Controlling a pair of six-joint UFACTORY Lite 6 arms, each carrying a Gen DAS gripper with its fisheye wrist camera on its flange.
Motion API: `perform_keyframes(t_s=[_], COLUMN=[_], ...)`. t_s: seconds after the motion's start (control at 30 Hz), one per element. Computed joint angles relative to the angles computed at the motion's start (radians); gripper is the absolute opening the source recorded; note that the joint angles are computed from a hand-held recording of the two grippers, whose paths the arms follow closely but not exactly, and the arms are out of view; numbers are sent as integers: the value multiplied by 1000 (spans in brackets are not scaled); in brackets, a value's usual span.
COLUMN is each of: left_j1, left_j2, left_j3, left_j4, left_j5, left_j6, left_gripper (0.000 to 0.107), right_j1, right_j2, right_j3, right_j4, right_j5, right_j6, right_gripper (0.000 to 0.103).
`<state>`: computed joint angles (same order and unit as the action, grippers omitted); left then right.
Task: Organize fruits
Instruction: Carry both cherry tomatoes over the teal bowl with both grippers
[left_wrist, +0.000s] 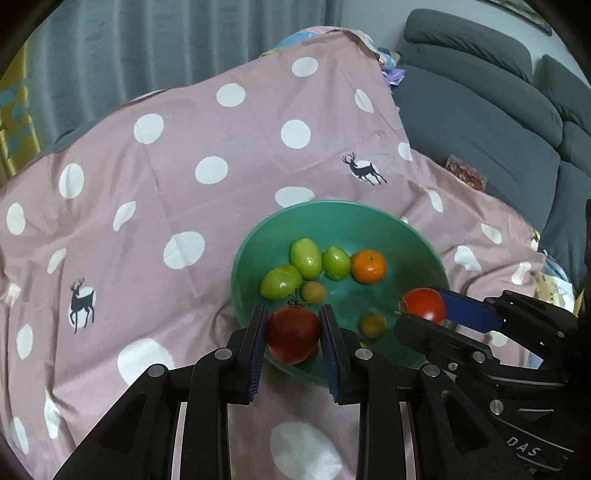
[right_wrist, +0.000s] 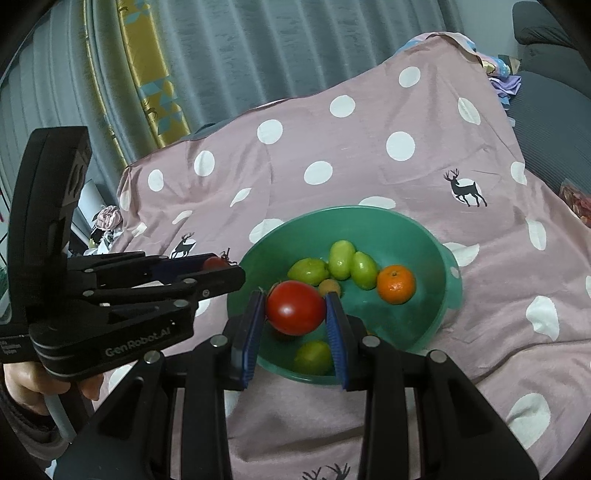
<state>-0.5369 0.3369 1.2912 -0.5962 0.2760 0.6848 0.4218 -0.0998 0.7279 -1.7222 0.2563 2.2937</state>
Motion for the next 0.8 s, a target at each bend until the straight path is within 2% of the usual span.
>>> perform_keyframes(t_s=[0.5, 0.8], left_j1=[-47, -68], left_j2=[122, 211], left_j3=[121, 217], left_j4=[205, 371], left_j5=[3, 35], left_j6=[-186, -332], left_gripper=[29, 29], right_j1=[-53, -86], right_j2=[14, 49], right_j3=[-13, 18], right_j4=[-71, 55], right_j5=[-14, -32], right_j6=[48, -104], right_gripper=[34, 34])
